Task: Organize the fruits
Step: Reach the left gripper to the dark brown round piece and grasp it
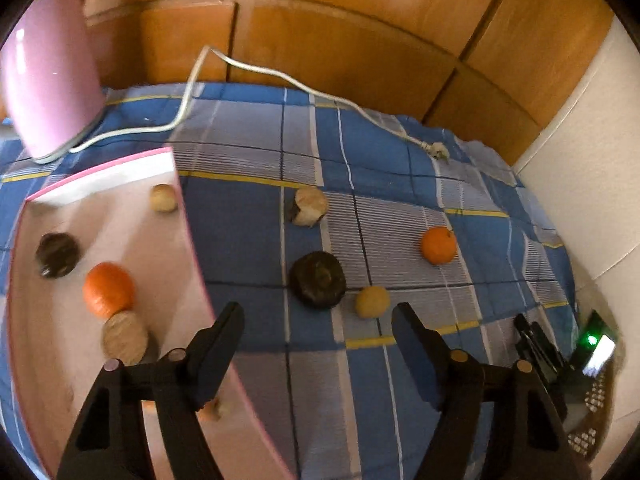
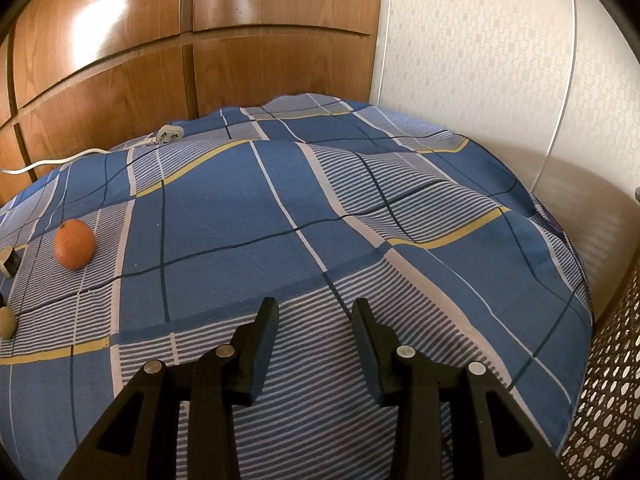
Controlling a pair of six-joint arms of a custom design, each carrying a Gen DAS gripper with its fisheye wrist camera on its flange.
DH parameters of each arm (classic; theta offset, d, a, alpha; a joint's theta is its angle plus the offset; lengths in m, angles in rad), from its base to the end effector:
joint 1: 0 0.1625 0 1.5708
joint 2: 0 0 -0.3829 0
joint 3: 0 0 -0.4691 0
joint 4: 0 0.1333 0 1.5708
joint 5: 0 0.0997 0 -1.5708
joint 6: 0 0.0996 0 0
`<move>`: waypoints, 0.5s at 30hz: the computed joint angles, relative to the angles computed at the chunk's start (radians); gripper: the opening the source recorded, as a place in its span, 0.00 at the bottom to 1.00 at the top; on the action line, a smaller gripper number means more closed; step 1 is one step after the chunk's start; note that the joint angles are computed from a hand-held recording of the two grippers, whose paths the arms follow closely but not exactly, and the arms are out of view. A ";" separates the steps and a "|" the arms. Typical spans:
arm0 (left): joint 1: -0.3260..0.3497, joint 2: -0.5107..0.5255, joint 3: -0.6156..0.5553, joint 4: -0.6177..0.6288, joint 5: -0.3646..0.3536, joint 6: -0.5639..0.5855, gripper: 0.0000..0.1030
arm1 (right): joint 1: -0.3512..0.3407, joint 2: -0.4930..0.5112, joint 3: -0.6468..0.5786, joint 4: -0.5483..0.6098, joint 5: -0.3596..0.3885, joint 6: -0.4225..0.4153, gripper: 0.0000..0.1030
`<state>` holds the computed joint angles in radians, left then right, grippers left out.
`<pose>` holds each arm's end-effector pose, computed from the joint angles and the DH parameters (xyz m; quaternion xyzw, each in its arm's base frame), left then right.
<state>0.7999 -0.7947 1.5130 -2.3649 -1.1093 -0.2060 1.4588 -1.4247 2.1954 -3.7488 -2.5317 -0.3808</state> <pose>-0.3795 -0.6457 0.0457 0.2628 0.9367 -0.1398 0.1845 -0.0006 -0.4677 0.3036 -0.2057 -0.7101 0.4705 0.4817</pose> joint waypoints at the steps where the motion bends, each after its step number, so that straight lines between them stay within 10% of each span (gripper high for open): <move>1: 0.003 0.017 -0.022 0.017 -0.003 -0.002 0.68 | 0.000 0.000 0.000 0.000 -0.001 -0.001 0.37; 15: 0.019 0.200 -0.205 0.145 0.089 0.013 0.44 | 0.001 0.004 -0.006 -0.005 -0.005 -0.010 0.38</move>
<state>0.8190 -0.5951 1.3082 -2.2200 -1.0204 -0.1931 1.4595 -1.4207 2.1898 -3.7534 -2.5372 -0.3910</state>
